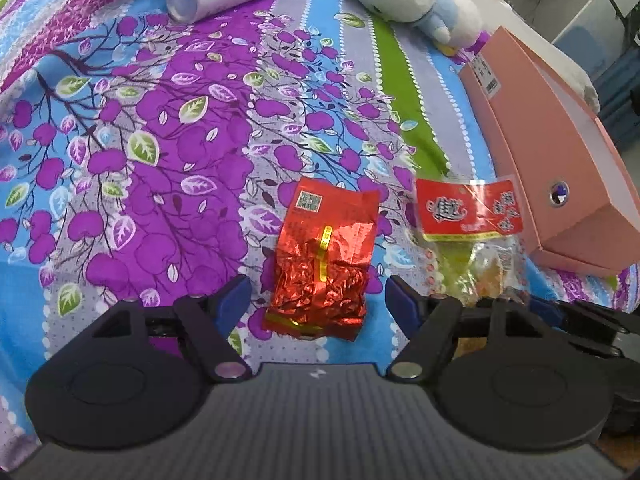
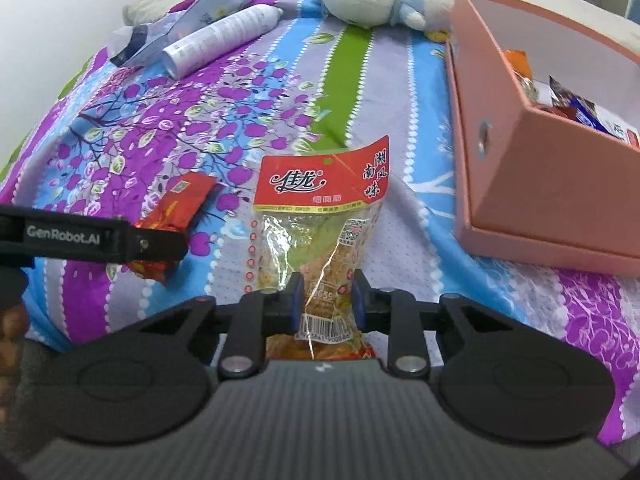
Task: Organize snacks
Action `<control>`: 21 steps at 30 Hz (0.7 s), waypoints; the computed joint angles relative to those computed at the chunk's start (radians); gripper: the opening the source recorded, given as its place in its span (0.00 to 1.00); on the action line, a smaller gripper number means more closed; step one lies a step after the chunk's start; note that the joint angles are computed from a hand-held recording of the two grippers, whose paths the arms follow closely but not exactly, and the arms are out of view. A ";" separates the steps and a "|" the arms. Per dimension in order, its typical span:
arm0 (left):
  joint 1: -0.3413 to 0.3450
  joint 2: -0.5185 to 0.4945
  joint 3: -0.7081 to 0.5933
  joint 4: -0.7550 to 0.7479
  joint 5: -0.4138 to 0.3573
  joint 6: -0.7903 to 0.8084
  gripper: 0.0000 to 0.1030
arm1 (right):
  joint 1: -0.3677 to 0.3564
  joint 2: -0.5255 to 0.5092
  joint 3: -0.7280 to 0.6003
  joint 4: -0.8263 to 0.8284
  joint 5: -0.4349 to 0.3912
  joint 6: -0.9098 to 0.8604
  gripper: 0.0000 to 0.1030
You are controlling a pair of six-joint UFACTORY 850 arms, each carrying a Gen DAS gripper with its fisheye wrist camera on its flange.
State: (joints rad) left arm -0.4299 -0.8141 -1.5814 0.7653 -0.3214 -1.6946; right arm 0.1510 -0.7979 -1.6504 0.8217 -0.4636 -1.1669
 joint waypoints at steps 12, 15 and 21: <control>-0.029 -0.006 -0.036 0.078 -0.090 -0.031 0.55 | -0.018 0.040 0.023 0.089 -0.012 -0.043 0.24; -0.041 0.018 -0.022 0.145 -0.102 -0.101 0.55 | -0.025 0.061 0.038 0.126 -0.013 -0.069 0.23; -0.070 0.075 0.002 0.255 -0.154 -0.218 0.55 | -0.041 0.123 0.086 0.211 -0.023 -0.094 0.23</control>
State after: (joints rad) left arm -0.4997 -0.7391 -1.5799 1.0208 -0.4750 -1.9122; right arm 0.1098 -0.6746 -1.5639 1.0322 -0.4866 -1.2606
